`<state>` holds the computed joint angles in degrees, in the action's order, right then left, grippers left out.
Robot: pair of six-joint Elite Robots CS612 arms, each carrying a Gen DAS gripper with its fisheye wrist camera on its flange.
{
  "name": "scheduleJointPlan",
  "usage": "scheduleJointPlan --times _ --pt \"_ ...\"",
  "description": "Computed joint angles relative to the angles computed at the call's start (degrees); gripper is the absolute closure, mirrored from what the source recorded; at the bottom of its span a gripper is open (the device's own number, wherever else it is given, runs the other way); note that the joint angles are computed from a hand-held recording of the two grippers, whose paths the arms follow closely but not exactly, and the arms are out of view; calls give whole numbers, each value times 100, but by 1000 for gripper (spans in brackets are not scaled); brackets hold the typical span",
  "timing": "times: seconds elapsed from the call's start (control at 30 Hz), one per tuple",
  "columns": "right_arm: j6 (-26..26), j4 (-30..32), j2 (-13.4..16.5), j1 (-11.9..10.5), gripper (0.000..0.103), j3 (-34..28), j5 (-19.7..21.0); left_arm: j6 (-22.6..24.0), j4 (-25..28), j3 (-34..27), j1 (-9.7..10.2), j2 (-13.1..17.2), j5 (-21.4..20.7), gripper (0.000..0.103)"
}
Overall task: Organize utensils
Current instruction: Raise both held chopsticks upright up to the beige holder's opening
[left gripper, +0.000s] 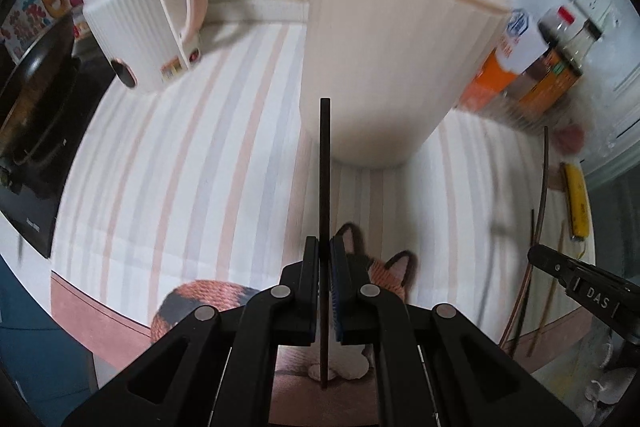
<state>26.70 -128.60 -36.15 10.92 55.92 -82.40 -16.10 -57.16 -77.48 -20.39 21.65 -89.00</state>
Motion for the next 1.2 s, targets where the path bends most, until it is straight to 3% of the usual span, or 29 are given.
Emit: scheduleJointPlan --times 0.43,0.87,1.2 --pt "-8 -756 -161 -28 97 73 -361 128 -692 211 9 -229 307 100" --pt "-106 -1168 -120 9 97 -208 -380 223 -1113 451 66 -489 383 100" --pt "-384 -1458 0 1 97 -769 -170 247 -1399 689 121 -895 -141 100"
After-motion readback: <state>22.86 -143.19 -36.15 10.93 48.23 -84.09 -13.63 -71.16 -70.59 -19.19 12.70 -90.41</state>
